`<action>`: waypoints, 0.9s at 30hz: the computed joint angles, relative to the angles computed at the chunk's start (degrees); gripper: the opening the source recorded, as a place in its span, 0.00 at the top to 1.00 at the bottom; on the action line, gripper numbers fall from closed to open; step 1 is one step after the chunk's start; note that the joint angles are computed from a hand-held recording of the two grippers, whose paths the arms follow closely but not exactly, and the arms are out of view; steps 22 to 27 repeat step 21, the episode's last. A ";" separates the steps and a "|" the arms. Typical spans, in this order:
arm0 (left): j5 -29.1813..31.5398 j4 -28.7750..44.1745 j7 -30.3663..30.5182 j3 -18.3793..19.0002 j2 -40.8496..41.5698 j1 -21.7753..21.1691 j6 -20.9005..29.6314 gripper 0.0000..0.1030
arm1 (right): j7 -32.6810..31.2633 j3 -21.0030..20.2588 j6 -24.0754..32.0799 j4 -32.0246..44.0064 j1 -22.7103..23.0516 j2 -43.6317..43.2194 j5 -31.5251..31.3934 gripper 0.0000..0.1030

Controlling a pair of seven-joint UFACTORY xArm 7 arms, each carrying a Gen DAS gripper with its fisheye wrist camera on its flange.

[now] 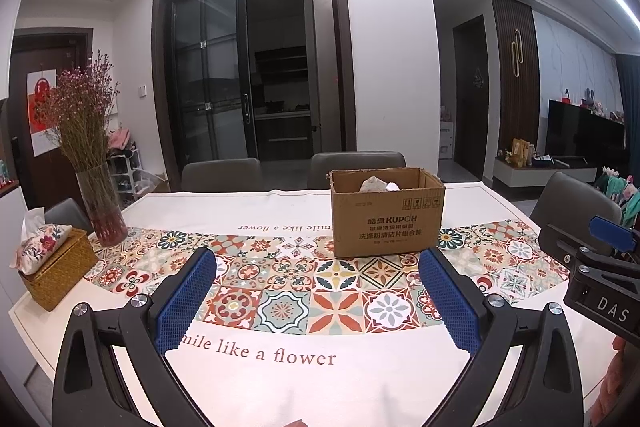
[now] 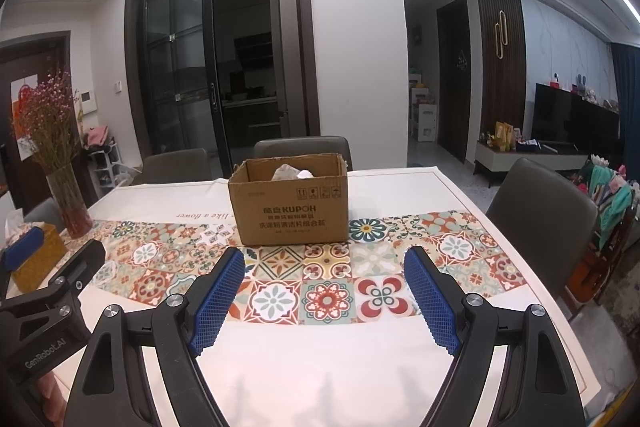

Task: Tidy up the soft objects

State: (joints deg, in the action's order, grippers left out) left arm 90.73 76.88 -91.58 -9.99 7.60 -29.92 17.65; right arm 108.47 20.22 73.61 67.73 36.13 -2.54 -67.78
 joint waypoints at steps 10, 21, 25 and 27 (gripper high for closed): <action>-0.32 -0.06 0.21 0.03 -0.10 0.05 -0.20 0.00 | -0.09 0.15 -0.43 -0.53 -0.30 -0.48 0.01 0.20; -0.44 -0.04 -0.08 0.01 -0.03 -0.18 0.45 0.00 | -0.06 0.19 -0.39 -0.48 -0.21 -0.44 0.05 0.20; -0.44 -0.04 -0.08 0.01 -0.03 -0.18 0.45 0.00 | -0.06 0.19 -0.39 -0.48 -0.21 -0.44 0.05 0.20; -0.44 -0.04 -0.08 0.01 -0.03 -0.18 0.45 0.00 | -0.06 0.19 -0.39 -0.48 -0.21 -0.44 0.05 0.20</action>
